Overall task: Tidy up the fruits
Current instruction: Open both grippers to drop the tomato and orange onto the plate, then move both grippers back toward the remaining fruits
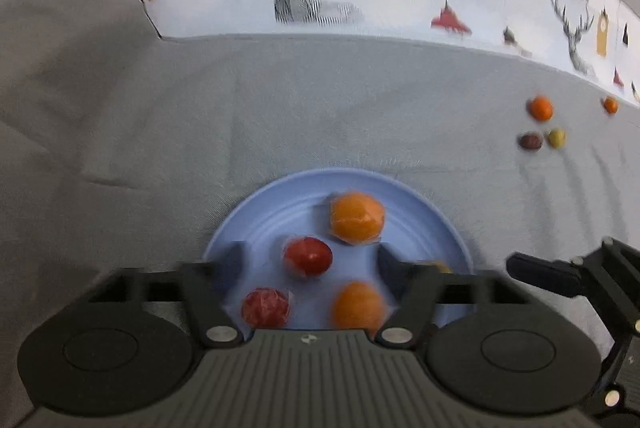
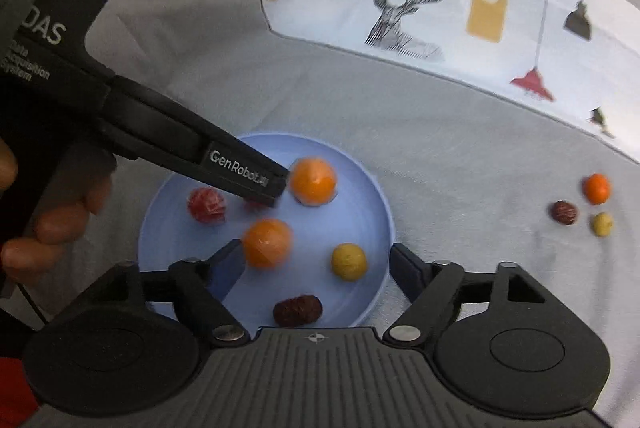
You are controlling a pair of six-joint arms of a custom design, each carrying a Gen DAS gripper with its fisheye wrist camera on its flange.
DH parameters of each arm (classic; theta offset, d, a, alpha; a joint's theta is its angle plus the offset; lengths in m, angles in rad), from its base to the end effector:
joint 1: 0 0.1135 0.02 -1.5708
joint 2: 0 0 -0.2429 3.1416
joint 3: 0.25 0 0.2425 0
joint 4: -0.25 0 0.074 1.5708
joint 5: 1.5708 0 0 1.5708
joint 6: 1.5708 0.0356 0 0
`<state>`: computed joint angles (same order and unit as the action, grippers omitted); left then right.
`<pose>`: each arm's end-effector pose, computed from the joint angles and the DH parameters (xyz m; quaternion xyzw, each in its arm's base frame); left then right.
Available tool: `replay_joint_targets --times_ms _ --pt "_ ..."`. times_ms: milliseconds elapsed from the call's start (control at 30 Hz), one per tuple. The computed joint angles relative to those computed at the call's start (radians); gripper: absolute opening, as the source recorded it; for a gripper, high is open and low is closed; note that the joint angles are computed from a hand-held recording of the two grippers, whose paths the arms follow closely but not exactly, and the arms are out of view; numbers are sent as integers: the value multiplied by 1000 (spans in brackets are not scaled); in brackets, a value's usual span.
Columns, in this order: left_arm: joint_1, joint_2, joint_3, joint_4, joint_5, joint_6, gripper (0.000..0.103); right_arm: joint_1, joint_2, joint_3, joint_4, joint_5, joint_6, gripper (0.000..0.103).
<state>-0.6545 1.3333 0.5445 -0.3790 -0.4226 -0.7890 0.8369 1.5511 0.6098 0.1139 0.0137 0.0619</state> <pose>0.1777 -0.1179 0.1272 -0.1062 0.9530 0.0250 0.2827 0.1854 0.2048 0.1211 -0.3498 0.8636 0.1520 0.3299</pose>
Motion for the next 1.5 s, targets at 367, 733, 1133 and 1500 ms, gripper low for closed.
replay_joint_targets --times_ms 367,733,1133,1500 --pt "-415 -199 207 -522 -232 -421 102 -40 -620 -205 -314 11 186 89" --pt "-466 -155 295 -507 -273 -605 102 -193 -955 -260 -540 135 374 91" --pt "-328 108 385 -361 -273 -292 102 -444 -788 -336 -264 -55 126 96" --pt "-113 991 1210 -24 -65 285 102 -1071 593 399 441 -144 -50 98"
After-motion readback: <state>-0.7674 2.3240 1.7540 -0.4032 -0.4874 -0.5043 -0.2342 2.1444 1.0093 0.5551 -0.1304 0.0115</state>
